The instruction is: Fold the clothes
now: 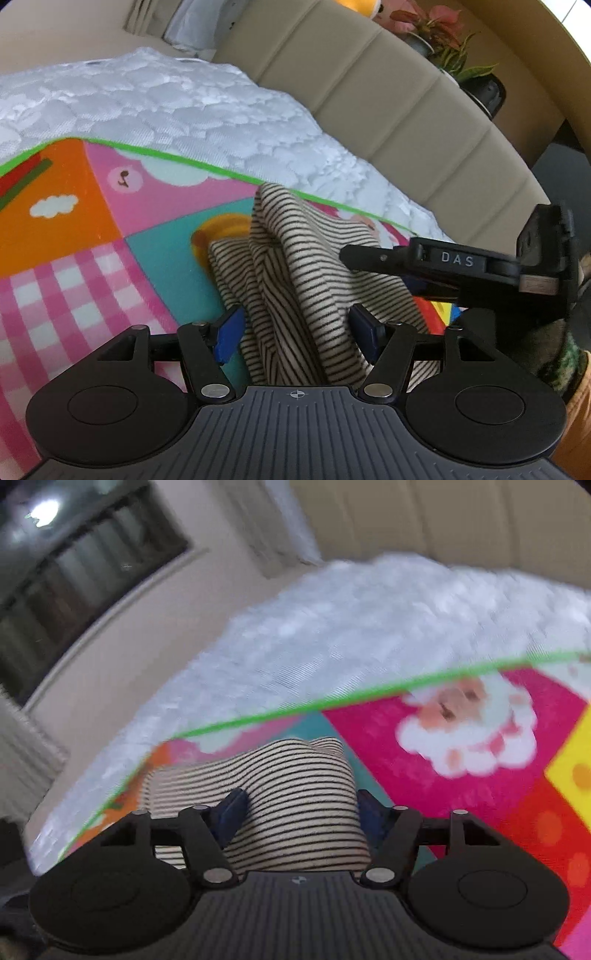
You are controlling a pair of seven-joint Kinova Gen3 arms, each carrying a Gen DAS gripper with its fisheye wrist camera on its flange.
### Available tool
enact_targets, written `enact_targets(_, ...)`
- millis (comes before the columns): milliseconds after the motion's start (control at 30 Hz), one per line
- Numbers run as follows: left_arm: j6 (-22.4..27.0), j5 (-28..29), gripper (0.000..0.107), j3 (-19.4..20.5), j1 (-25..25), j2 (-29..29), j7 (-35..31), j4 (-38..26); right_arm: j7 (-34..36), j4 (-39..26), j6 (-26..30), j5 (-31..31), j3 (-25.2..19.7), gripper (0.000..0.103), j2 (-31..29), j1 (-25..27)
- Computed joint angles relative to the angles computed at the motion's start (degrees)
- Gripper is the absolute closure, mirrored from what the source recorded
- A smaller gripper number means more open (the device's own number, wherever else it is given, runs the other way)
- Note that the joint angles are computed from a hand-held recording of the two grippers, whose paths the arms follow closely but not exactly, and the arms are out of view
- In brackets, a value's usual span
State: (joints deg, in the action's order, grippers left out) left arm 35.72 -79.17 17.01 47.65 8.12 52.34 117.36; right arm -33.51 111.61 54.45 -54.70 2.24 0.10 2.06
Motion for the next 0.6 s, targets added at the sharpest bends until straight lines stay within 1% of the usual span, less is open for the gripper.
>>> enact_targets(33,0.0,-0.3,0.039,0.0,0.0,0.0,0.1,0.1,-0.4,-0.1,-0.3,0.8,-0.2,0.04,-0.6,-0.2)
enact_targets(100,-0.3,-0.7,0.037,-0.1,-0.1,0.0,0.4,0.2,-1.8,0.5,-2.8,2.5,-0.7,0.04,-1.0,-1.0)
enact_targets(167,-0.6,-0.8,0.037,-0.1,-0.3,0.2,0.6,0.2,-3.3,1.3,-5.6,3.7,-1.1,0.04,-0.7,-1.8)
enact_targets(233,-0.5,-0.3,0.037,-0.1,-0.3,0.3,0.0,0.0,-3.6,2.5,-7.7,3.6,-1.2,0.036,-0.6,-2.2)
enact_targets(267,-0.4,0.0,0.037,-0.1,-0.2,0.3,-0.3,-0.1,-3.5,3.3,-9.2,3.5,-1.4,0.032,-0.9,-2.5)
enact_targets(367,0.2,0.8,0.036,-0.2,0.0,0.0,-0.8,-0.1,-5.2,3.8,-11.2,5.7,-1.6,0.031,-2.6,-3.5)
enact_targets(467,1.6,0.1,0.038,0.2,0.4,-1.3,1.3,0.7,-5.1,3.9,-10.8,7.8,-0.4,0.031,-5.7,-4.1)
enact_targets(500,2.3,-0.7,0.038,0.4,0.5,-1.8,2.7,1.2,-4.2,4.1,-10.2,8.1,0.4,0.031,-6.8,-4.3)
enact_targets(567,4.0,-3.4,0.038,1.1,0.6,-2.6,6.3,2.2,-0.2,5.2,-7.8,8.0,2.9,0.031,-9.4,-4.5)
enact_targets(600,4.9,-4.6,0.038,1.5,0.6,-3.0,8.0,2.7,1.9,6.1,-6.4,7.9,4.4,0.027,-10.9,-4.6)
